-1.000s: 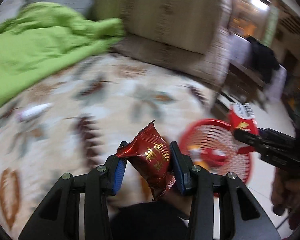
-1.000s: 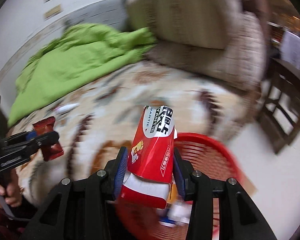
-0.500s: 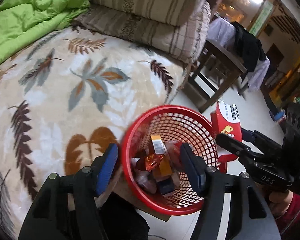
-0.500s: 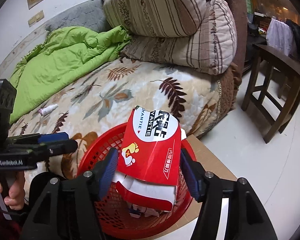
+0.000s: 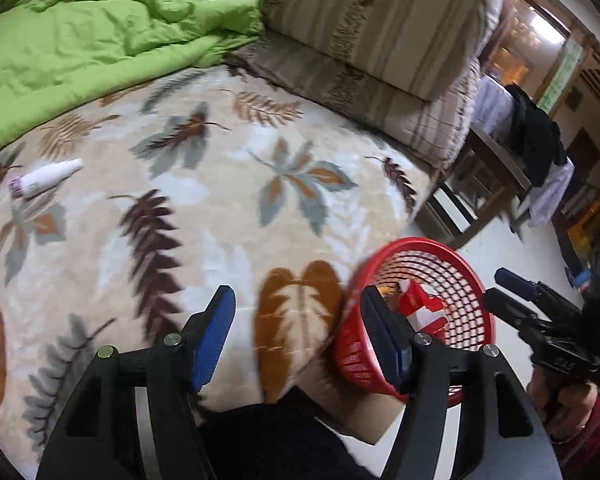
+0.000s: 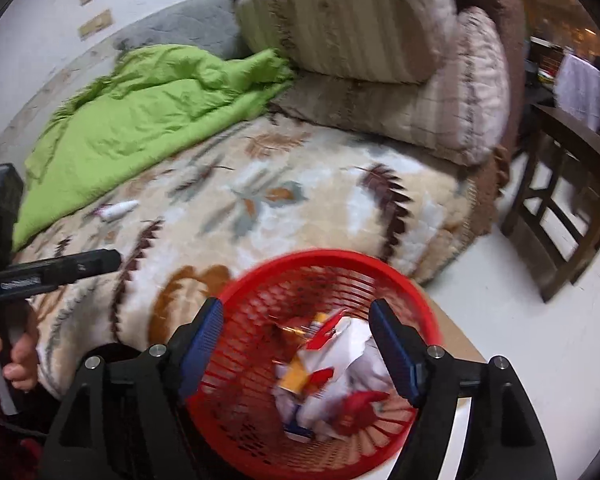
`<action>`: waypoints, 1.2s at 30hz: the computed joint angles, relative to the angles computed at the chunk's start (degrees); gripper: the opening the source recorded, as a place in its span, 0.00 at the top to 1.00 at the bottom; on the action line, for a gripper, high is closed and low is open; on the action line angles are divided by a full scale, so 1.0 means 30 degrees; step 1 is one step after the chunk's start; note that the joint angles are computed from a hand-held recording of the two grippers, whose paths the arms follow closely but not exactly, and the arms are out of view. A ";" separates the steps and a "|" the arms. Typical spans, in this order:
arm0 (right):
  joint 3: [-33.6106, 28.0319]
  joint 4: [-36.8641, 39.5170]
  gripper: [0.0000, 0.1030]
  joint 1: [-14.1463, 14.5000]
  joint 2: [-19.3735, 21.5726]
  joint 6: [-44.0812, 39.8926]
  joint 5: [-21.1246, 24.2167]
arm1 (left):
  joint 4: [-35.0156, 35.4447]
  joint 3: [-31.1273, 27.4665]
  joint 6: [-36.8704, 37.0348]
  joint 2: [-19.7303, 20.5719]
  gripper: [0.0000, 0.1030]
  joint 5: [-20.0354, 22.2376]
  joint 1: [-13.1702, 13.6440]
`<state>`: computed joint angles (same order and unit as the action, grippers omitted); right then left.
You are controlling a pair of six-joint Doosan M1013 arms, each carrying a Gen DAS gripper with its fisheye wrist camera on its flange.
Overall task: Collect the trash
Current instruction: 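Return both open grippers to the bottle and ball on the bed, then grasp the pink ball with the left gripper while the right grasps the white bottle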
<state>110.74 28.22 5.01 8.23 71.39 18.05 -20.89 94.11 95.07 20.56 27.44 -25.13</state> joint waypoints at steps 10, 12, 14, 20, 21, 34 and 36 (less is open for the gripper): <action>-0.3257 0.6176 0.23 0.1740 0.2286 -0.8556 0.3037 | 0.9260 0.1673 -0.9202 -0.1042 0.38 -0.1237 0.1400; -0.4307 0.6197 0.23 0.2260 0.2999 -0.9542 0.3696 | 1.0300 0.1925 -1.0689 -0.1157 0.38 -0.1204 0.2052; -0.5519 0.5770 0.23 0.2870 0.3830 -1.0380 0.4239 | 1.0451 0.2048 -1.1422 -0.1237 0.38 -0.1067 0.2651; -1.0400 0.2933 0.37 0.4360 0.7139 -1.0214 0.6673 | 1.1476 0.2530 -1.3375 -0.1486 0.38 -0.1162 0.4339; -1.1227 0.2309 0.38 0.4591 0.7711 -0.9861 0.6872 | 1.1532 0.2595 -1.3415 -0.1488 0.38 -0.1162 0.4525; -2.2992 -0.3390 0.39 0.6060 1.5233 -0.7490 1.4669 | 0.8623 0.1744 -0.9737 -0.0656 0.38 -0.0647 0.6141; -2.3478 -0.4208 0.39 0.6235 1.5600 -0.7700 1.5192 | 0.8326 0.1350 -0.9285 -0.0431 0.38 -0.0568 0.6211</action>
<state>40.30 15.59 23.72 55.03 48.29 63.62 4.09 98.15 67.21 19.27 25.74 -6.50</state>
